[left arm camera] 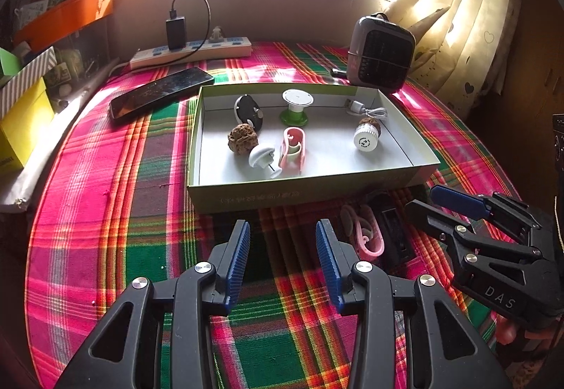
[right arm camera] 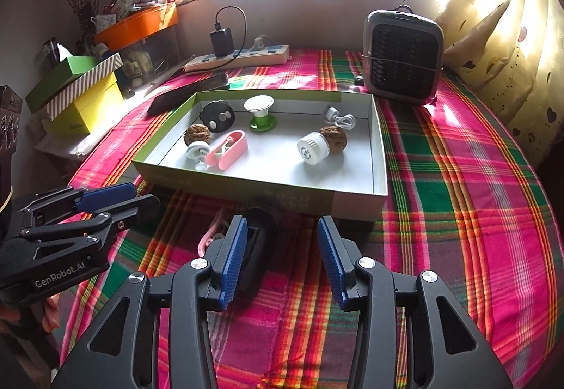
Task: Organize objects
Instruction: 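Withdraw both open tools from the box toward the black device and second pink cable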
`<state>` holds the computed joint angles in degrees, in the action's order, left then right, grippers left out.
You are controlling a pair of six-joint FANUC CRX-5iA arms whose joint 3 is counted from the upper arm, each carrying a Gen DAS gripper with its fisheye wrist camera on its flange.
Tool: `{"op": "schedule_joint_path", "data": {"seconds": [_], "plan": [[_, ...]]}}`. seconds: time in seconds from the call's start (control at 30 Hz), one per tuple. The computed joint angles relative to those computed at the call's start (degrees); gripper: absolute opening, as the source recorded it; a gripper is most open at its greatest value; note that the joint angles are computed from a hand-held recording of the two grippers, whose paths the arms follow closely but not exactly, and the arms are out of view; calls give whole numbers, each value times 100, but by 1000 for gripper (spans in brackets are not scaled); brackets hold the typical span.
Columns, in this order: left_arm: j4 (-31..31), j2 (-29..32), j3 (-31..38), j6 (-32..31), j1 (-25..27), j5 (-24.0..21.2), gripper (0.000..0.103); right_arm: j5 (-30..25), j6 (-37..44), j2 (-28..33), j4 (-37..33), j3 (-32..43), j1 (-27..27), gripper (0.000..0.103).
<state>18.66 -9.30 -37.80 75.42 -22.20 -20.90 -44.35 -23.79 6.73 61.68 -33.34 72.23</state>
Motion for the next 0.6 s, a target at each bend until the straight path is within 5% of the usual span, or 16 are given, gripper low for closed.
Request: {"op": "schedule_joint_path", "data": {"seconds": [0.6], "plan": [[93,58,-77,-128,-18,-101,38,-143,435,277,-398,263,231,56]]}}
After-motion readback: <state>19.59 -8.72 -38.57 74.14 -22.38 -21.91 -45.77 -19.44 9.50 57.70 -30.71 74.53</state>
